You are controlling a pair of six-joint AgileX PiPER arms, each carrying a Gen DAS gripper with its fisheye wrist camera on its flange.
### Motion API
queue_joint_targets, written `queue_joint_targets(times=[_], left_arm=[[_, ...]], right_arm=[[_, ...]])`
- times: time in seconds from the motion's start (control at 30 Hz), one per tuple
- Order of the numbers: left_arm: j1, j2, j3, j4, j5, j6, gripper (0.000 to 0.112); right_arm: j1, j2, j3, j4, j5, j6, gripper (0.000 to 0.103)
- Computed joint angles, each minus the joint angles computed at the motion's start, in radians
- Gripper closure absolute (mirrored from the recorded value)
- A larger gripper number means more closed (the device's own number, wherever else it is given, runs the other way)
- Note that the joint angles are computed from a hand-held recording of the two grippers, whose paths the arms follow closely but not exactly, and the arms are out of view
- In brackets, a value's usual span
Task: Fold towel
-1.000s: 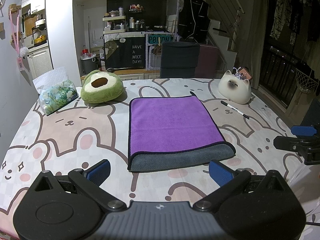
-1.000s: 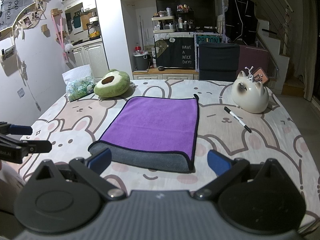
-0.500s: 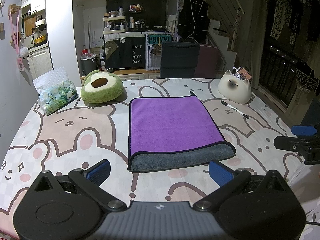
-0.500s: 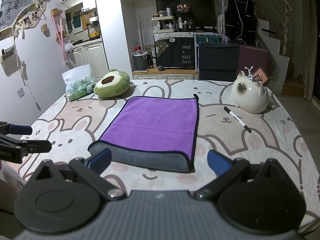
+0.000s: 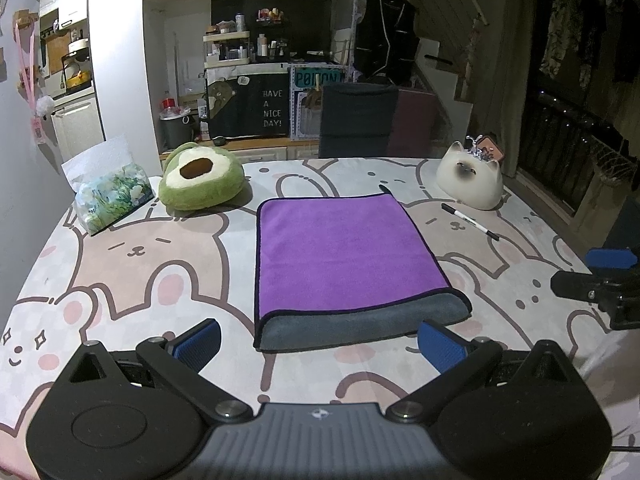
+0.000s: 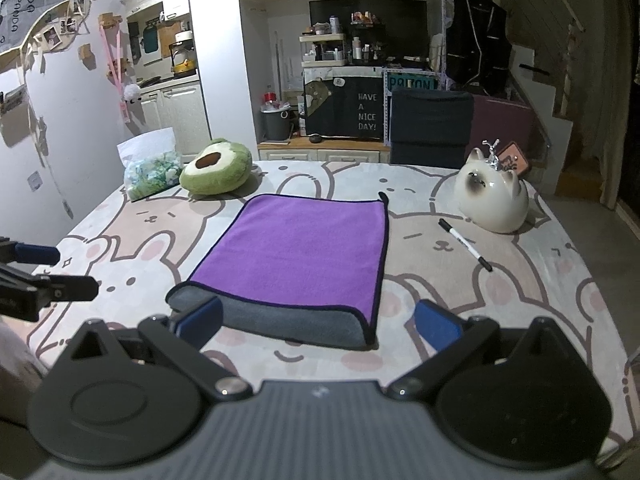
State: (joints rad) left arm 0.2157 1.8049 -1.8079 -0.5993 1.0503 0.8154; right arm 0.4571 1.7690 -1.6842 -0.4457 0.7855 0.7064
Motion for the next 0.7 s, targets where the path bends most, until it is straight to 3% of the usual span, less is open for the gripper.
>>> queue_joint_targets(times=[0.4,0.7], left_arm=[[-0.034,0.139,-0.227,0.031,-0.013,-0.059,0.009],[-0.05,0.294,-0.462,0.023,0.027,-0.1,0.009]], right_arm=[[-0.078,0.08,-0.128,0.094,-0.009,-0.152,0.001],[-0.154,0.174,-0.266,0.214,0.012,-0.305,0.001]])
